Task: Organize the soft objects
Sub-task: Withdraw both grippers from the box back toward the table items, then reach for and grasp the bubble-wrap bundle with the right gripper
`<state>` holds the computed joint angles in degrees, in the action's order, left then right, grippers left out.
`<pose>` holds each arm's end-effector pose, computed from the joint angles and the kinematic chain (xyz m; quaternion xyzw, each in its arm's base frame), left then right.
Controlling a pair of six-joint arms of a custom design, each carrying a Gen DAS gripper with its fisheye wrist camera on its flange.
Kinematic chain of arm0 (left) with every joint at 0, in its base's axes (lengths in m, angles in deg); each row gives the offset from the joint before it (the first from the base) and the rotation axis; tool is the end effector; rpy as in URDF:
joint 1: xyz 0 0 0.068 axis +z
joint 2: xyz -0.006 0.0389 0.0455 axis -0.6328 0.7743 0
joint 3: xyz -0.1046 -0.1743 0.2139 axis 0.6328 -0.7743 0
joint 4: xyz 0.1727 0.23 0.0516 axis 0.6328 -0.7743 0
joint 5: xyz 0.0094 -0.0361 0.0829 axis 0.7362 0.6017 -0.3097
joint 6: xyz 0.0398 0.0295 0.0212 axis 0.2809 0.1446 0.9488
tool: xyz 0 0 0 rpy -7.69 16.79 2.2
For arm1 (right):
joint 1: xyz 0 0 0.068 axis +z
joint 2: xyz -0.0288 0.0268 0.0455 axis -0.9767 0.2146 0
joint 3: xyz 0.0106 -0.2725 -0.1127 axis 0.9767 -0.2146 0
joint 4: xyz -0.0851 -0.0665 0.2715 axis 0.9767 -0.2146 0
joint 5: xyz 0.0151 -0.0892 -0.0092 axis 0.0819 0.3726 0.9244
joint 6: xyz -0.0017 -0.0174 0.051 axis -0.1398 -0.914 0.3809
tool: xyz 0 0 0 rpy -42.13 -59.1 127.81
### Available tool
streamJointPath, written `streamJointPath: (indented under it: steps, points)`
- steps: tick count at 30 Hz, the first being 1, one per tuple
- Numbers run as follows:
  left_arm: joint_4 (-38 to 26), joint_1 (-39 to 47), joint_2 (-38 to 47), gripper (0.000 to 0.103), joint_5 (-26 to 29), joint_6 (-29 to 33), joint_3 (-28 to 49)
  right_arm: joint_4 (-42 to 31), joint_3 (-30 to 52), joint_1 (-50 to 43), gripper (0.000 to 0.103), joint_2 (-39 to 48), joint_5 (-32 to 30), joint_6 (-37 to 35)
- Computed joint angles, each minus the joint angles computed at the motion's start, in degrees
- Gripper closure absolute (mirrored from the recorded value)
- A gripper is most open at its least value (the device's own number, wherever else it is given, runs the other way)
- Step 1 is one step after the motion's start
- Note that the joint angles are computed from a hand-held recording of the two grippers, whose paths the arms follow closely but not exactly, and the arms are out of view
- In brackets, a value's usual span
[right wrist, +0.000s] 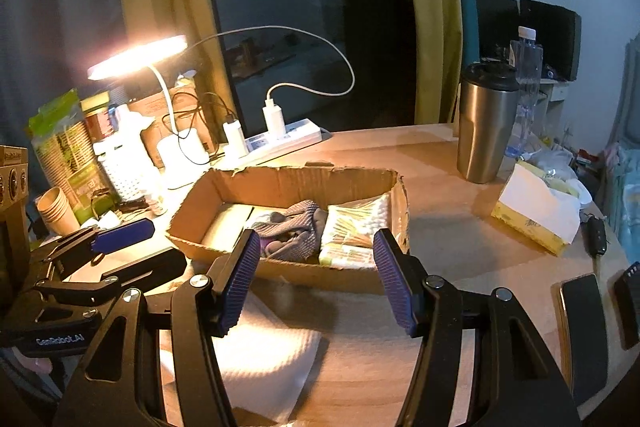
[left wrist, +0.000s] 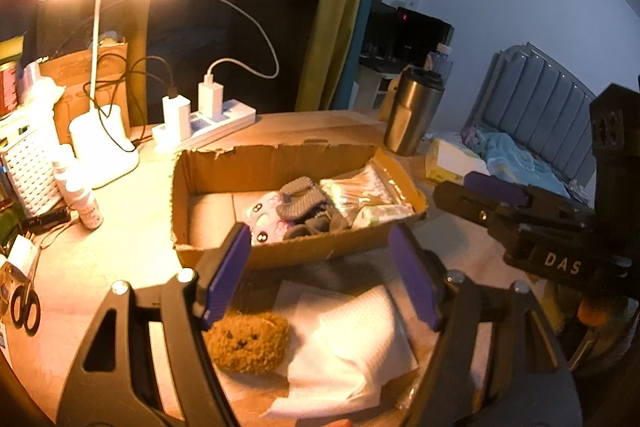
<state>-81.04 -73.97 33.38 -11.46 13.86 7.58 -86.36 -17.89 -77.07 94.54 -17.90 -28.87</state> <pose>0.2834 -0.1905 0.2598 0.0712 0.8822 -0.1649 0.4352 0.2927 0.0117 0.2873 -0.1003 0.8994 0.0967 0.4143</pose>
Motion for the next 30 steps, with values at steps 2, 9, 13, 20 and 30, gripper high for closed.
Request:
streamJointPath:
  steps: [2, 9, 13, 20, 30]
  points:
    - [0.01, -0.2, -0.51, 0.03, -0.18, -0.13, -0.48, -0.52, -0.56, 0.22, 0.041, -1.25, 0.01, -0.04]
    - [0.09, -2.03, -4.15, 0.03, -1.64, -1.1, -4.04, -1.86, -3.66, 0.78, 0.041, -5.74, 0.97, 0.14]
    - [0.05, -3.25, -5.56, 0.03, -2.54, -1.77, -5.87, -3.01, -6.1, 0.83, 0.041, -8.92, 1.56, 0.13]
    - [-0.27, -5.37, -8.16, 0.03, -3.95, -2.87, -9.04, -4.94, -9.87, 1.13, 0.041, -14.24, 2.67, 0.38]
    - [-0.4, -7.61, -10.98, 0.03, -5.56, -4.68, -13.61, -6.59, -15.37, 0.19, 0.035, -19.47, 3.68, 0.57]
